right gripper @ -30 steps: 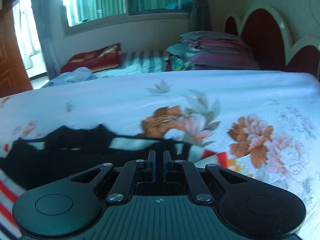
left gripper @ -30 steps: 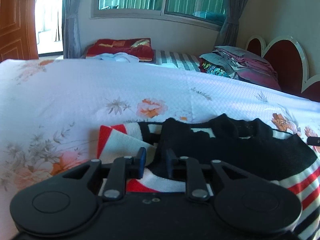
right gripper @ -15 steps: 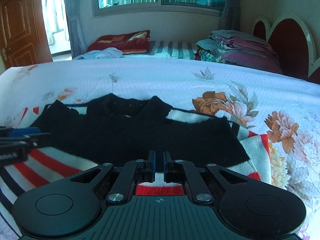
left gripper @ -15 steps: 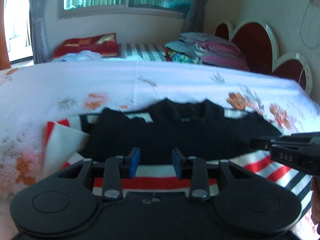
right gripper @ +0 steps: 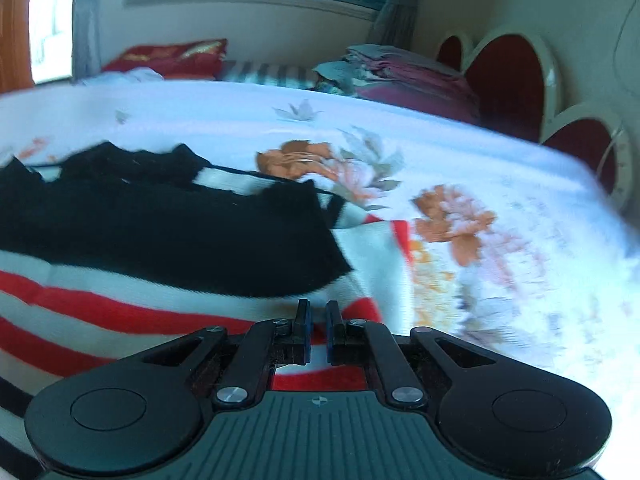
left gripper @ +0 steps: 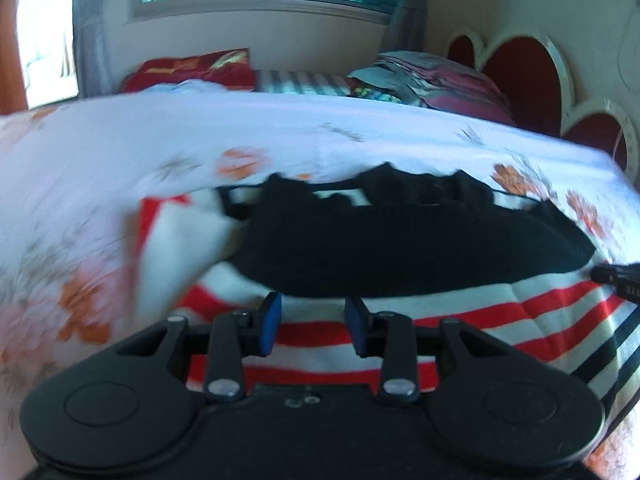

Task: Fold small clothes

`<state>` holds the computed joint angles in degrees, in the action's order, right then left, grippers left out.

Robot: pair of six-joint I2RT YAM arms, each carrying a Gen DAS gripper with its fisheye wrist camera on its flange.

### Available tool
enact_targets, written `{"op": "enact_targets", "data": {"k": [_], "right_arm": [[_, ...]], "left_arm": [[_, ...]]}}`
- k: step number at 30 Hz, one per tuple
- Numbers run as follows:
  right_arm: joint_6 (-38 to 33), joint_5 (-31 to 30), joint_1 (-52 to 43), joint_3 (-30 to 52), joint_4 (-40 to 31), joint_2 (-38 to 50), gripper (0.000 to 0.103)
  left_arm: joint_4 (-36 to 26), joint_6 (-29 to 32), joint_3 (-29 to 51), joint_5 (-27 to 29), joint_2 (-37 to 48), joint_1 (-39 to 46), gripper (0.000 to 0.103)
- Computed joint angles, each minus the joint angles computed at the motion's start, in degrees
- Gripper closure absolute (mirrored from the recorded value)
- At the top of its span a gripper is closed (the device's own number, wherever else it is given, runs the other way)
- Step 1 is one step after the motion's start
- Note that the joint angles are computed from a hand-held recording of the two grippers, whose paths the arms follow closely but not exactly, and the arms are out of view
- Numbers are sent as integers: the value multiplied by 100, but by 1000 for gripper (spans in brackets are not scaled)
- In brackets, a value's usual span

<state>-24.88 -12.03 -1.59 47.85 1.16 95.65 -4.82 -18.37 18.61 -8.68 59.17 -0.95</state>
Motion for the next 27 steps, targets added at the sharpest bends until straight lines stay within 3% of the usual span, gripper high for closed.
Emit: {"op": "enact_targets", "data": {"k": [3, 10, 13, 18, 21, 25, 27], "right_arm": [[238, -400, -24, -176, -397, -506, 99], [322, -566, 569, -1126, -720, -1766, 99], [210, -332, 564, -1401, -605, -1818, 99], [-59, -273, -52, -1574, -417, -1776, 99], [36, -524, -394, -1424, -732, -1853, 99], [-331, -316, -460, -1685, -458, -1873, 99], [-338, -335, -500, -1616, -712, -2025, 99]], "left_arm": [[-555, 30, 33, -101, -500, -33, 74], [-1458, -463, -44, -403, -1542, -1162, 70], [-1393, -655, -349, -559, -1716, -1420, 69], [-1575, -584, -524, -254, -2113, -1006, 67], [-1867, -785, -348, -573, -2132, -1320, 69], [-1923, -836, -436, -873, -2183, -1608, 67], [-2104, -984, -393, -1009, -2272, -1723, 67]]}}
